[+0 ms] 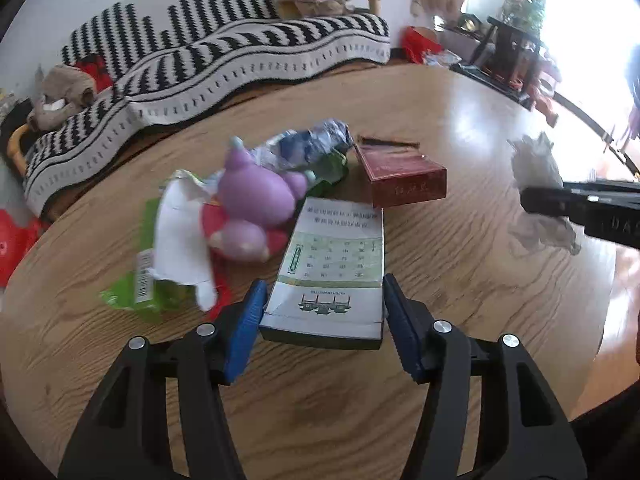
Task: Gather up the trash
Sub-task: 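Grasp the white leaflet with the left gripper while the right grasps the tissue, then carry both items over the bin and open both grippers to drop them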
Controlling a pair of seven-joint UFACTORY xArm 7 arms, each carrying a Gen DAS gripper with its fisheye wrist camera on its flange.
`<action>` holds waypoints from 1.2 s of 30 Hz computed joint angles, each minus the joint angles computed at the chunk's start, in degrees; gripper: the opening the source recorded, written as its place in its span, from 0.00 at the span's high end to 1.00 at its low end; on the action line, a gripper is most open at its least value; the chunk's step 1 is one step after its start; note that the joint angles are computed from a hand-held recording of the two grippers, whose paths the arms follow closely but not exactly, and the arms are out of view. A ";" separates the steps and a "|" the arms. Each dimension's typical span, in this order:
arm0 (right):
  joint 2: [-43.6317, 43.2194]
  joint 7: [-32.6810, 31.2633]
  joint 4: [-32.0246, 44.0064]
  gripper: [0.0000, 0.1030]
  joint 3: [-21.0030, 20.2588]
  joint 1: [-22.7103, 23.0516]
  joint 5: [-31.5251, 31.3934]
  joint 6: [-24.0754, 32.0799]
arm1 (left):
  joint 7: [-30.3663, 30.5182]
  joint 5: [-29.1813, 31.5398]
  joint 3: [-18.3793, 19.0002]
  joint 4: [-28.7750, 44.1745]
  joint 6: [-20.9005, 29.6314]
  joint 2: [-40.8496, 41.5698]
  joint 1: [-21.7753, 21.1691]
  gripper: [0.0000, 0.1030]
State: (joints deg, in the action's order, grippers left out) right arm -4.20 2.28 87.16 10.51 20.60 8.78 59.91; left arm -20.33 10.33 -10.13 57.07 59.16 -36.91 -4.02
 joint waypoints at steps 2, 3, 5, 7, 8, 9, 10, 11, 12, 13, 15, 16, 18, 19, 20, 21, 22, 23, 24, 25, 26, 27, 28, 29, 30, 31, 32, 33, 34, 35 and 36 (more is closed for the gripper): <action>-1.27 -0.65 -1.19 0.78 -0.49 -0.34 0.64 0.06 | -0.63 0.14 -0.57 0.81 1.31 -0.79 0.05 0.44; -1.66 -0.87 -1.42 0.78 -0.64 -0.50 0.86 0.22 | -1.08 0.05 -0.84 1.20 1.76 -1.21 0.00 0.44; -2.72 -1.57 -2.30 0.78 -1.04 -0.87 1.57 0.42 | -1.72 -0.13 -1.32 1.56 2.49 -1.99 -0.21 0.44; -3.30 -1.56 -2.61 0.78 -1.07 -1.07 1.74 0.52 | -2.49 -0.18 -1.86 1.90 2.87 -2.49 -0.33 0.44; -3.68 -1.68 -2.93 0.78 -1.13 -1.18 1.89 0.44 | -2.98 -0.19 -2.34 2.16 3.10 -2.62 -0.44 0.44; -4.35 -2.07 -3.43 0.78 -1.41 -1.39 2.30 0.37 | -3.20 -0.25 -2.53 2.22 3.06 -2.75 -0.65 0.44; -4.61 -2.26 -3.58 0.78 -1.51 -1.53 2.50 0.42 | -3.38 -0.41 -2.73 2.29 2.99 -2.82 -0.94 0.44; -4.92 -2.54 -3.76 0.78 -1.68 -1.70 2.76 0.48 | -3.84 -0.40 -3.31 2.59 2.93 -2.68 -1.12 0.44; -5.40 -2.74 -4.07 0.78 -1.90 -1.91 3.06 0.45 | -4.09 -0.35 -3.67 2.88 2.93 -2.46 -1.31 0.44; -5.88 -3.02 -4.38 0.78 -2.13 -2.14 3.36 0.53 | -4.26 -0.29 -3.86 3.10 2.93 -2.25 -1.48 0.44; -6.65 -3.54 -4.81 0.78 -2.56 -2.59 3.79 0.70 | -4.70 -0.13 -4.45 3.75 2.61 -1.45 -1.84 0.44; -6.96 -3.69 -4.99 0.78 -2.68 -2.80 3.92 0.72 | -4.79 -0.10 -4.56 4.19 2.53 -0.96 -2.06 0.44; -8.19 -4.41 -5.72 0.78 -3.46 -3.44 4.65 0.86 | -5.40 0.14 -5.30 4.94 2.24 -0.05 -2.50 0.44; -8.48 -4.58 -5.77 0.78 -3.68 -3.73 4.85 0.96 | -5.55 0.14 -5.53 5.30 1.99 0.43 -2.87 0.44; -9.07 -4.82 -6.12 0.78 -4.02 -4.08 5.07 0.96 | -5.72 0.19 -5.90 5.86 1.75 1.07 -3.25 0.44; -9.81 -5.23 -6.49 0.78 -4.58 -4.56 5.40 1.08 | -5.88 0.29 -6.39 6.52 1.44 1.82 -3.67 0.44; -10.48 -5.47 -6.98 0.78 -4.93 -4.95 5.63 1.07 | -5.99 0.41 -6.57 6.92 1.22 2.34 -4.02 0.44; -11.11 -5.75 -7.35 0.78 -5.39 -5.43 5.81 1.13 | -6.37 0.51 -7.28 7.78 0.81 3.29 -4.49 0.44; -12.03 -6.04 -7.96 0.78 -5.98 -6.00 6.01 1.30 | -6.56 0.63 -7.59 8.46 0.53 4.07 -4.92 0.44; -12.90 -6.51 -8.54 0.78 -6.74 -6.62 6.32 1.52 | -6.80 0.72 -7.89 9.05 0.34 4.76 -5.36 0.44; -13.68 -6.90 -9.11 0.78 -7.35 -7.22 6.51 1.70 | -7.12 0.83 -8.47 9.97 0.06 5.84 -5.89 0.44; -14.35 -7.15 -9.62 0.78 -7.74 -7.74 6.57 1.83 | -7.47 0.96 -9.01 10.87 -0.28 6.95 -6.45 0.44; -15.34 -7.74 -10.37 0.78 -8.60 -8.49 6.67 2.11 | -7.78 1.19 -9.31 11.51 -0.56 7.83 -6.94 0.44; -15.79 -7.96 -10.64 0.78 -8.91 -8.98 6.68 2.38 | -8.25 1.44 -9.99 12.82 -0.94 9.30 -7.51 0.44; -16.86 -8.61 -11.43 0.78 -9.96 -9.84 6.75 2.85 | -8.61 1.71 -10.34 13.68 -1.25 10.34 -8.13 0.44; -17.40 -8.97 -11.78 0.78 -10.46 -10.41 6.87 3.16 | -9.02 2.09 -11.03 14.93 -1.75 11.84 -8.86 0.44; -18.28 -9.62 -12.40 0.78 -11.51 -11.29 6.95 3.63 | -9.33 2.45 -11.49 15.97 -2.18 13.13 -9.66 0.44; -18.94 -9.96 -13.00 0.78 -12.01 -11.97 6.96 3.78 | -9.73 2.83 -11.74 16.54 -2.59 14.02 -10.43 0.44; -19.70 -10.38 -13.72 0.78 -12.70 -12.80 6.82 4.01 | -10.32 3.38 -12.36 17.58 -3.03 15.40 -11.22 0.44; -20.32 -11.08 -14.41 0.78 -13.84 -13.82 6.71 4.37 | -10.73 3.80 -12.83 18.56 -3.36 16.81 -12.16 0.44; -20.76 -11.58 -14.94 0.78 -14.69 -14.71 6.69 4.75 | -11.19 4.24 -13.16 19.39 -3.66 18.08 -13.12 0.44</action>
